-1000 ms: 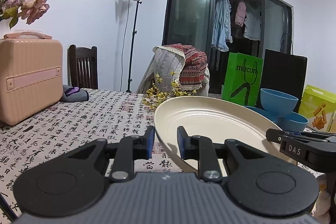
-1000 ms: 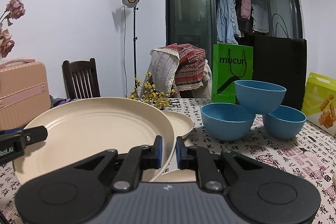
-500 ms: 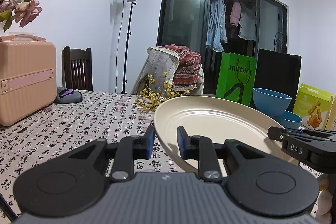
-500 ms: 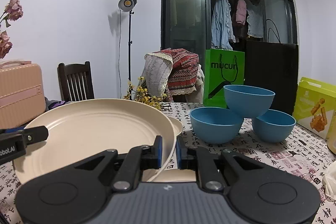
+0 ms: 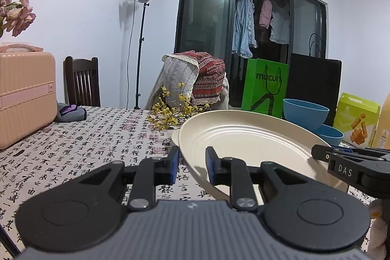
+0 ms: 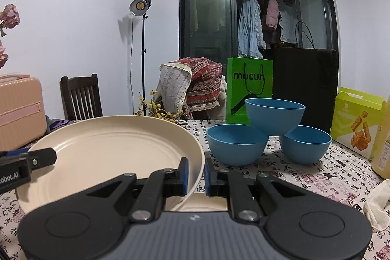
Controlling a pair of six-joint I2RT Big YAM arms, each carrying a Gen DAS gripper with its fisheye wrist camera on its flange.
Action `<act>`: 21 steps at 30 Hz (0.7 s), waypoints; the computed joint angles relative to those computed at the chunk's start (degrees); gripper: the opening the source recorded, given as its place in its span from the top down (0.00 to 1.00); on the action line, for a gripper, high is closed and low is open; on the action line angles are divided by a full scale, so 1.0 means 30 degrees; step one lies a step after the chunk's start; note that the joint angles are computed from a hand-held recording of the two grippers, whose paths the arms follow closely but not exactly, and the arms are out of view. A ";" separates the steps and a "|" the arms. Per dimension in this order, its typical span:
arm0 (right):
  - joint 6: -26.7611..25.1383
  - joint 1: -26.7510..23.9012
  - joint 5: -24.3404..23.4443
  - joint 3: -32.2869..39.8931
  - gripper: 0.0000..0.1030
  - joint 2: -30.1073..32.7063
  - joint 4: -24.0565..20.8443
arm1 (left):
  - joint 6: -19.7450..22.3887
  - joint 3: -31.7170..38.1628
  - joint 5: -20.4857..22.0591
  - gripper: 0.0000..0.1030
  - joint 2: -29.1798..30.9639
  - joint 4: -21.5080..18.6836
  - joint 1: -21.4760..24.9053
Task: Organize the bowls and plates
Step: 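Carry the held cream plates further toward the blue bowls with both grippers, then lower the held cream plates toward the cloth beside the blue bowls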
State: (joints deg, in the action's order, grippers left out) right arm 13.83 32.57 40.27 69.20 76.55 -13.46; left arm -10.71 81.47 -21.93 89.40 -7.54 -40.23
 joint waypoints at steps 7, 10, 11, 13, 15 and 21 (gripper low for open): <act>0.0137 -0.0260 0.0025 -0.0558 0.87 -0.0540 0.0003 | 0.0100 0.0279 0.0082 0.77 0.0232 -0.0049 -0.0228; 0.0221 -0.0337 0.0061 -0.0857 0.87 -0.0811 -0.0020 | 0.0136 0.0355 0.0033 0.78 0.0308 -0.0056 -0.0426; 0.0246 -0.0365 0.0085 -0.0935 0.87 -0.0888 -0.0029 | 0.0132 0.0381 0.0084 0.78 0.0341 -0.0067 -0.0427; 0.0305 -0.0399 0.0153 -0.1089 0.87 -0.1027 -0.0052 | 0.0130 0.0429 0.0106 0.78 0.0399 -0.0082 -0.0508; 0.0344 -0.0443 0.0213 -0.1246 0.87 -0.1176 -0.0051 | 0.0159 0.0489 0.0140 0.77 0.0466 -0.0096 -0.0578; 0.0455 -0.0542 0.0414 -0.1497 0.87 -0.1439 -0.0128 | 0.0150 0.0647 0.0214 0.77 0.0660 -0.0159 -0.0776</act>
State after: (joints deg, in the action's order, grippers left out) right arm 15.20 30.95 41.51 64.71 72.23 -13.84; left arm -10.26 83.41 -21.29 91.38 -8.02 -42.56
